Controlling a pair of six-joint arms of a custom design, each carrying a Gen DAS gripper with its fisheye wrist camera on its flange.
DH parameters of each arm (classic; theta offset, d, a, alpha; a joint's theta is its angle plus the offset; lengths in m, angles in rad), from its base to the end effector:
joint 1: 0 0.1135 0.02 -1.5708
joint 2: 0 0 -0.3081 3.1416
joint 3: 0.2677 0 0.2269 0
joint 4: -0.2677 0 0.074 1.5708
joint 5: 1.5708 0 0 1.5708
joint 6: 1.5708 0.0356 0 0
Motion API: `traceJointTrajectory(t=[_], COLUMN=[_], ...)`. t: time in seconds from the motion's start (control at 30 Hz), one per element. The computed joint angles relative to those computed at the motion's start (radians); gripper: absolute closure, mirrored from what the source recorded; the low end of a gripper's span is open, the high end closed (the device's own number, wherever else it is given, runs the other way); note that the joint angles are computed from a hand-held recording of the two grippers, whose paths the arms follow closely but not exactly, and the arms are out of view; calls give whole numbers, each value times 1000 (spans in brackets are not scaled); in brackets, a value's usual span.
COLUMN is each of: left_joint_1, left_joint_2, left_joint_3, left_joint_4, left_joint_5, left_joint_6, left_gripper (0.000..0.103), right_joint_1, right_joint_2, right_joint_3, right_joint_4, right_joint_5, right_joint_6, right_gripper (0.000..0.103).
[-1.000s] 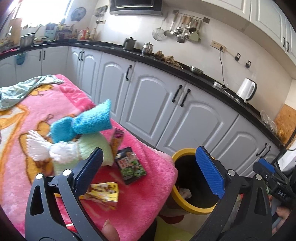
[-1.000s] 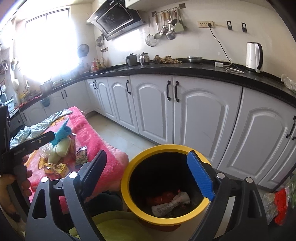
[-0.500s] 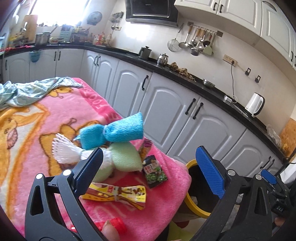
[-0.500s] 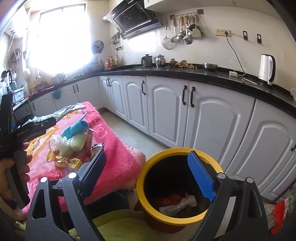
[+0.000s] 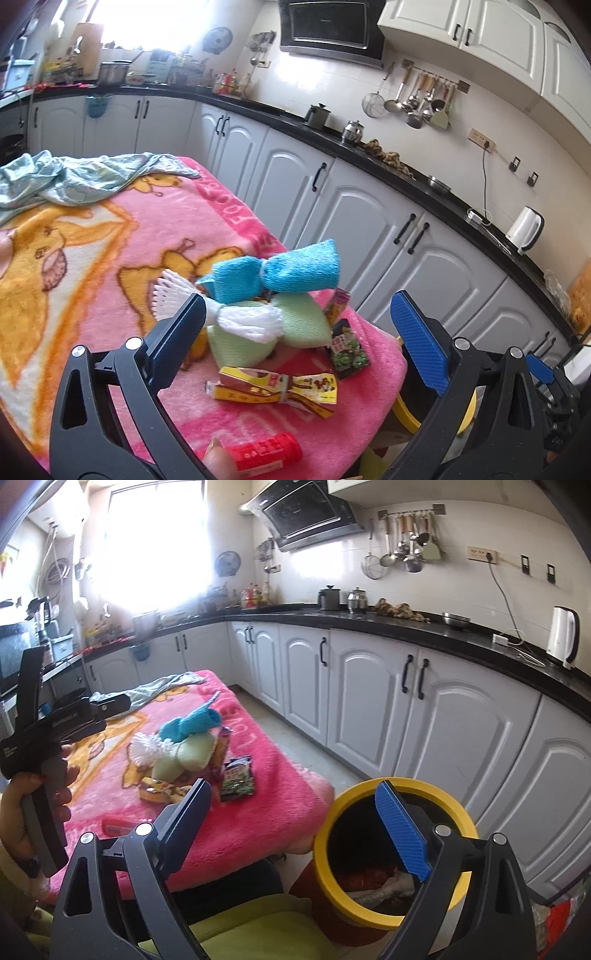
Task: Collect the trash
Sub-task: 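Move both tools back over the table toward the remaining trash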
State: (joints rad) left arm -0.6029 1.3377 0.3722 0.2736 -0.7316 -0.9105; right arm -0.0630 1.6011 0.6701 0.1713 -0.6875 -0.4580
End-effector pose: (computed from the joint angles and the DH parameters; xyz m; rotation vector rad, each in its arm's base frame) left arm 0.1783 -0.0939 0.2034 -0.6735 1.9539 -0.0900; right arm 0.2826 0.0048 0.2118 -0.7459 2.0434 0.5059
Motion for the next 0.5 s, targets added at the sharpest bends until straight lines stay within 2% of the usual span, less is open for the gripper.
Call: traceJointTrajectory(t=[0.5], left_joint_1=[126], left_joint_2=[-93], left_joint_3=[-102], left_joint_4=[0], left_joint_5=[47], left_joint_6=[-17], left_gripper=[11], right_joint_1=[177], right_joint_2=[-17], right_joint_3=[10], right_joint_4=[-14], right_joint_5=[40], right_joint_6=[43], right_gripper=[15])
